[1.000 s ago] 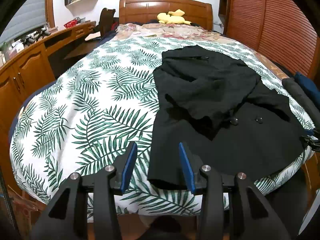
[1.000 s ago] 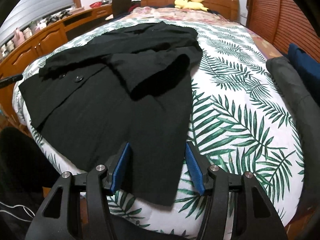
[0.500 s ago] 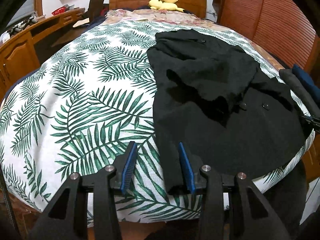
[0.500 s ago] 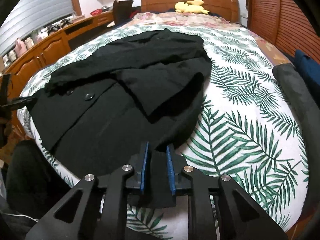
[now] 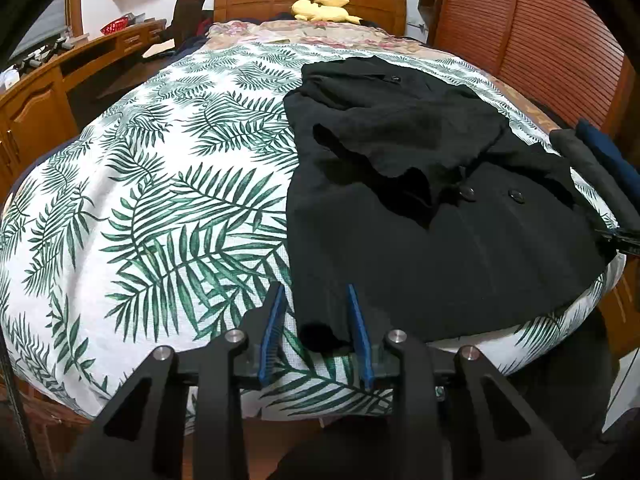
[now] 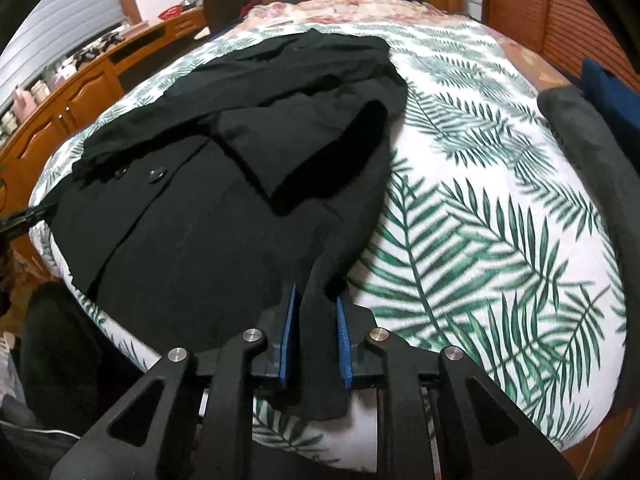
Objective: Fold large clothes
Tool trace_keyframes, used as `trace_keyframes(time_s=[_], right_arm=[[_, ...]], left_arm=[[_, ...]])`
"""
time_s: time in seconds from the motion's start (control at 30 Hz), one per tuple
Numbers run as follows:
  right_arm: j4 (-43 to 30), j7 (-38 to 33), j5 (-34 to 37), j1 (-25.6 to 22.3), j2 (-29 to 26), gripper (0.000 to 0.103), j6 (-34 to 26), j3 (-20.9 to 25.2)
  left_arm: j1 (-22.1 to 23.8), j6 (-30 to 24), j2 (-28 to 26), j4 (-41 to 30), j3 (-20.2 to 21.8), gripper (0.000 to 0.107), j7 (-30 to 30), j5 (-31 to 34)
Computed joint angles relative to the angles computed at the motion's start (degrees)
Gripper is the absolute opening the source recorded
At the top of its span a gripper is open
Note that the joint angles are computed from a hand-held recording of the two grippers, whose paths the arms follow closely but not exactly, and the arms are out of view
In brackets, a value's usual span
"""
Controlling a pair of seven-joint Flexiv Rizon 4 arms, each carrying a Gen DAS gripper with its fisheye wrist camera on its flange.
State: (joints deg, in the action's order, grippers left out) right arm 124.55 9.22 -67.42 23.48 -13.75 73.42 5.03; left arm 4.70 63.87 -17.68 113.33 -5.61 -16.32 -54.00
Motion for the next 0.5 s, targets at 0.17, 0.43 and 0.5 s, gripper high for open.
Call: trace_keyframes(time_s=[0.17, 0.43, 0.5], right_arm=[[1.21, -0.86, 2.42, 0.43, 1.75, 0.028, -3.59, 1.24], [2.42, 4.76, -1.90, -0.30, 2.06, 0.025, -0.11, 0.62], [1.86, 9.76, -7.93, -1.58, 1.46, 0.010, 5.07, -0.96]], left_arm=[[-0.23, 0.15, -0.13, -0.19, 0.44, 0.030, -1.49, 1.87], [0.41, -1.85, 0.05, -0.36, -0.16, 0.005, -1.31, 1.32], [0.20, -2.18, 0.61, -0.32, -0.08, 0.000, -1.71, 0.80]])
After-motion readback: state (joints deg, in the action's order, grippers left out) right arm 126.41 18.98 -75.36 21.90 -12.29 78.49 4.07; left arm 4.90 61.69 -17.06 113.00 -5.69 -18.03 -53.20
